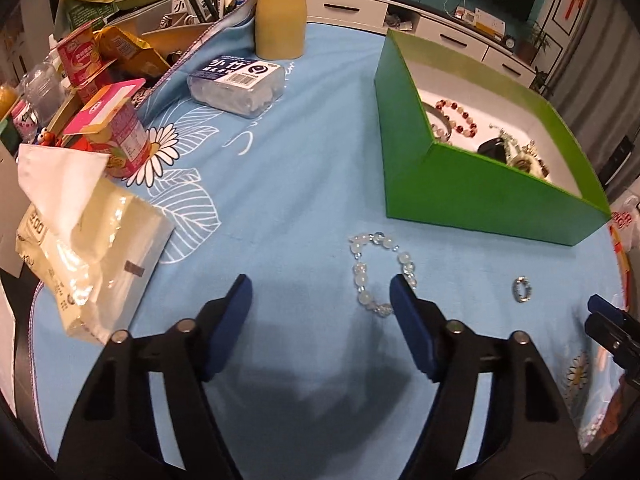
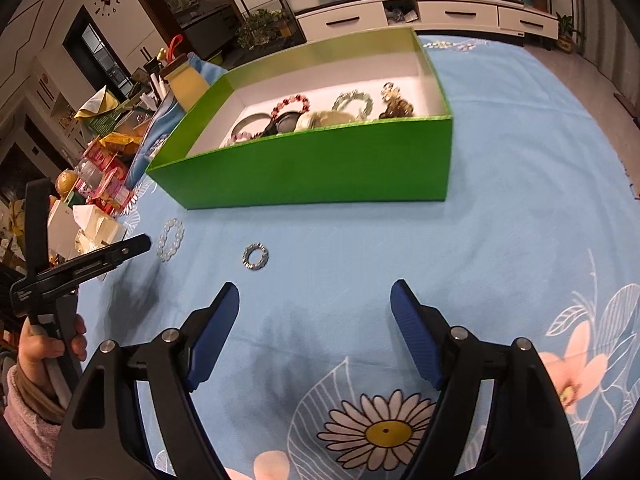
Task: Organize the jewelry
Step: 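Close the right tool on the small silver ring while the left tool grasps the crystal bracelet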
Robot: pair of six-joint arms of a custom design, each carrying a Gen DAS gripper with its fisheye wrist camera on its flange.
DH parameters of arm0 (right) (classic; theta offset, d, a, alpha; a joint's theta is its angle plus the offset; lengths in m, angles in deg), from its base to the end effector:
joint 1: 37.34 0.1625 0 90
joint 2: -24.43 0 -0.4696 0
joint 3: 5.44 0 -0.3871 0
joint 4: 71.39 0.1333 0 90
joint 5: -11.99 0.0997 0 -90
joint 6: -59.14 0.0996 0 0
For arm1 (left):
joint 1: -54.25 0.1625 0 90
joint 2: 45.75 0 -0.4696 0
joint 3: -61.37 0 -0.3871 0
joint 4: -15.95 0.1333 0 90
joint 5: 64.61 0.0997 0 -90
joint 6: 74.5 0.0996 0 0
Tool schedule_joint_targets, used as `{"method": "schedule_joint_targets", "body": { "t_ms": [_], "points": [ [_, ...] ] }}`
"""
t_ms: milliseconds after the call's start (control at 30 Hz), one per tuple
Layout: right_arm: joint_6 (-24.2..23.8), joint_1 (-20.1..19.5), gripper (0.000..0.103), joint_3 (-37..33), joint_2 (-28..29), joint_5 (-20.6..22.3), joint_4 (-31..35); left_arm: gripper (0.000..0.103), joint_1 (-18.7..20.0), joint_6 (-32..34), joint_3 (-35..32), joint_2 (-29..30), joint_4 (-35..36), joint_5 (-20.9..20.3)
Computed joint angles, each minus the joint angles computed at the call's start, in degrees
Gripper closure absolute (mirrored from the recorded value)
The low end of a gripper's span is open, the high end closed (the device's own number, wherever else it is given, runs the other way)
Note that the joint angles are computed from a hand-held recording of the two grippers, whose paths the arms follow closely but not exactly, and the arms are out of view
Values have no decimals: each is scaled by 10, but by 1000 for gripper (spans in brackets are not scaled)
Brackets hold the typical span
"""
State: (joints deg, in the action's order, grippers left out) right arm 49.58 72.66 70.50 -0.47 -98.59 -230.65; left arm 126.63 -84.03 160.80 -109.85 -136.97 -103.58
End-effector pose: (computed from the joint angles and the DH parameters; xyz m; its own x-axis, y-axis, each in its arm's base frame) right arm 0.3637 -0.7118 0.0018 -0.8506 -0.3621 0.3812 -0.4727 0.8442 -0.2529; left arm 0.0076 -0.6721 0.3517 -0.7430 -0.2906 -0.6029 0.1473 0.8077 -0.5708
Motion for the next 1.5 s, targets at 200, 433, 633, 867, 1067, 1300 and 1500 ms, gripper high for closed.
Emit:
{"method": "schedule_joint_targets", "body": {
  "t_ms": [200, 433, 633, 867, 1067, 1300, 1500],
  "points": [
    [5, -2, 24, -12, 11, 4, 17, 49, 3, 47, -5, 24, -42, 17],
    [2, -2, 24, -34, 26, 10, 32, 78, -2, 156, 8, 45, -137, 26],
    [-17, 3, 24, -59, 47, 5, 35, 96, 3, 164, 10, 41, -138, -13],
    [-66, 13, 29, -80, 68, -12, 32, 96, 10, 124, 26, 10, -136, -69],
    [-118, 24, 44, -100, 89, -29, 26, 96, -1, 143, 38, -7, -160, -80],
    [-162, 30, 62, -118, 111, -42, 7, 96, -4, 144, 38, -17, -153, -86],
    [-191, 30, 82, -106, 112, -48, -32, 96, -7, 144, 41, -21, -154, -91]
  ]
}}
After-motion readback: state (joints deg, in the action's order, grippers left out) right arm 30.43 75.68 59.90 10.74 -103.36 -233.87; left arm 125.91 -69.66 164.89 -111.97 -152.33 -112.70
